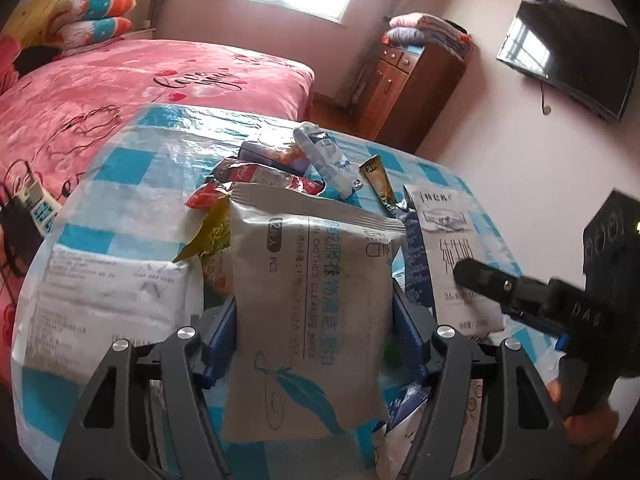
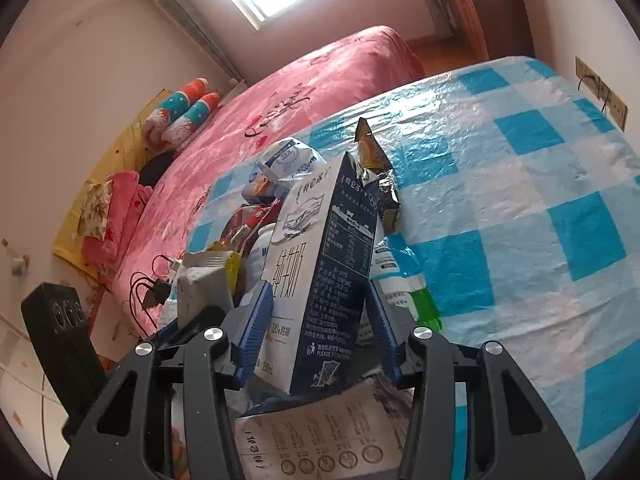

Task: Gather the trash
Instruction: 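Grasp the white wipes pack with left gripper while right grasps blue milk carton, then carry both items to the orange bin and open both grippers over it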

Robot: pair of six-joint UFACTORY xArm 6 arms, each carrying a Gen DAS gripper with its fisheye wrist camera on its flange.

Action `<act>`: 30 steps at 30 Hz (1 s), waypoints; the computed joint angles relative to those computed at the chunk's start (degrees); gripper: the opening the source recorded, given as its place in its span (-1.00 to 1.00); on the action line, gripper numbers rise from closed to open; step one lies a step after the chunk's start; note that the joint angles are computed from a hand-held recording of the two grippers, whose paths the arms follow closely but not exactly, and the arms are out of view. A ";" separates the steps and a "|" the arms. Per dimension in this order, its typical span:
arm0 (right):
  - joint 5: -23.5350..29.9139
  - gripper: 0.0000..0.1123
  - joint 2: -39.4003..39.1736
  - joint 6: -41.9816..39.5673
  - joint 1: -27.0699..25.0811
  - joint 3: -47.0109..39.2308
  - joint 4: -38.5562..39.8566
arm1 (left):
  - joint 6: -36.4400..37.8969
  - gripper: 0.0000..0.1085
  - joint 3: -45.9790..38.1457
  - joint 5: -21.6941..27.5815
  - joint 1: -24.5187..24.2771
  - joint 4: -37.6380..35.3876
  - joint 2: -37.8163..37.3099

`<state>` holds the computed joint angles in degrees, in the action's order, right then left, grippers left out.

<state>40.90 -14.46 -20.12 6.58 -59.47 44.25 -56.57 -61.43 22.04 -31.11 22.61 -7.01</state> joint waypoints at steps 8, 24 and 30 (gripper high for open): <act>0.99 -0.20 -4.55 -4.90 -1.94 3.69 5.22 | -6.91 0.23 3.11 -0.88 -0.92 4.49 -4.35; 6.02 -0.23 -16.13 -6.60 -2.60 10.86 6.96 | -16.27 0.23 11.46 1.65 -4.12 10.64 -16.00; 9.90 -0.23 -19.00 -6.60 -2.69 11.89 8.87 | -20.50 0.23 15.10 4.57 -5.59 13.78 -21.99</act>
